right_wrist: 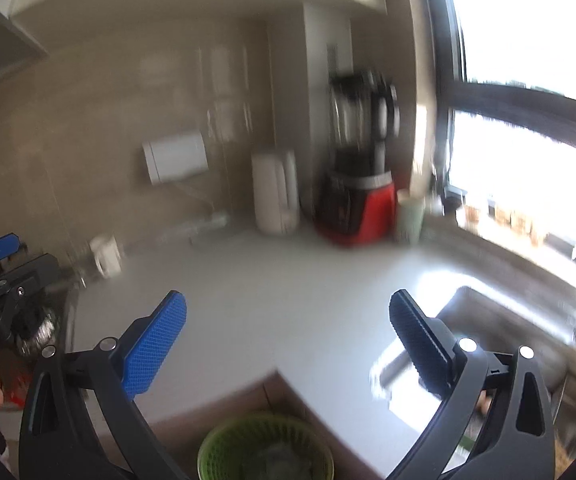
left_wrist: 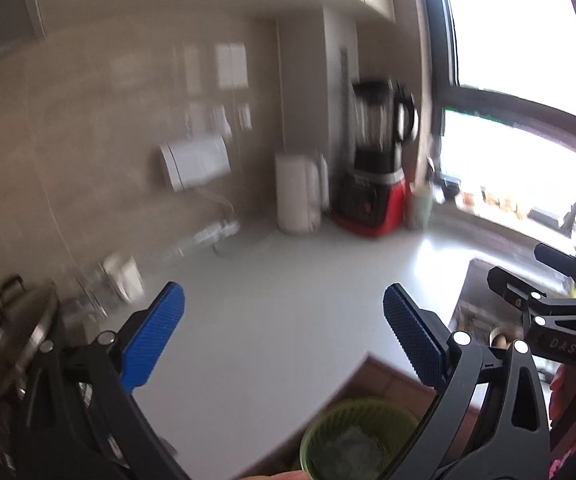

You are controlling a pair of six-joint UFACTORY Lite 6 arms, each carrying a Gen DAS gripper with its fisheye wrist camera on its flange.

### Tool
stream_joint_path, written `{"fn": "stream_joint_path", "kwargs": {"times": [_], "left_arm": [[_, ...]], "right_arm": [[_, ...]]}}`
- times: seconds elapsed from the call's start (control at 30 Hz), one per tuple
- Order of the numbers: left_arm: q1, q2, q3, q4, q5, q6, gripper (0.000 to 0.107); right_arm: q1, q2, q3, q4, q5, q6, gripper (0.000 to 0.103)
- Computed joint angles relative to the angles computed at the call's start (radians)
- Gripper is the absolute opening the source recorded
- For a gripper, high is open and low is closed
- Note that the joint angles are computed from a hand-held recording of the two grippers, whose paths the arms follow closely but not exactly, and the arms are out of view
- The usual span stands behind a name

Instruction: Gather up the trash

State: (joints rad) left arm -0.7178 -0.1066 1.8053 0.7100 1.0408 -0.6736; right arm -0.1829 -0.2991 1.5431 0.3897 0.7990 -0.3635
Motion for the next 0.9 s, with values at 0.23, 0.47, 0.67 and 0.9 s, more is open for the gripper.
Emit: {"fn": "stream_joint_path", "kwargs": {"times": [0.23, 0.47, 0.67, 0.9], "left_arm": [[-0.048, 0.238, 0.513, 0.070, 0.247, 0.069, 0.095], [-0.031, 0.267, 0.573, 0.093, 0.361, 0.028, 0.095], [-0.003, 0.184, 0.453, 0.078, 0.344, -0.012, 0.095], [0.027, 0.169, 0.423, 0.081, 0.344, -0.023, 0.095]], "right_arm": [[0.086, 0.230, 0.466, -0.085, 0.116, 0.128, 0.101], [0.140, 0.277, 0.527, -0.048, 0.170, 0.195, 0.101], [0.224, 0.273, 0.501, -0.104, 0.160, 0.248, 0.101], [0.297, 0.265, 0.477, -0.172, 0.144, 0.285, 0.101]]}}
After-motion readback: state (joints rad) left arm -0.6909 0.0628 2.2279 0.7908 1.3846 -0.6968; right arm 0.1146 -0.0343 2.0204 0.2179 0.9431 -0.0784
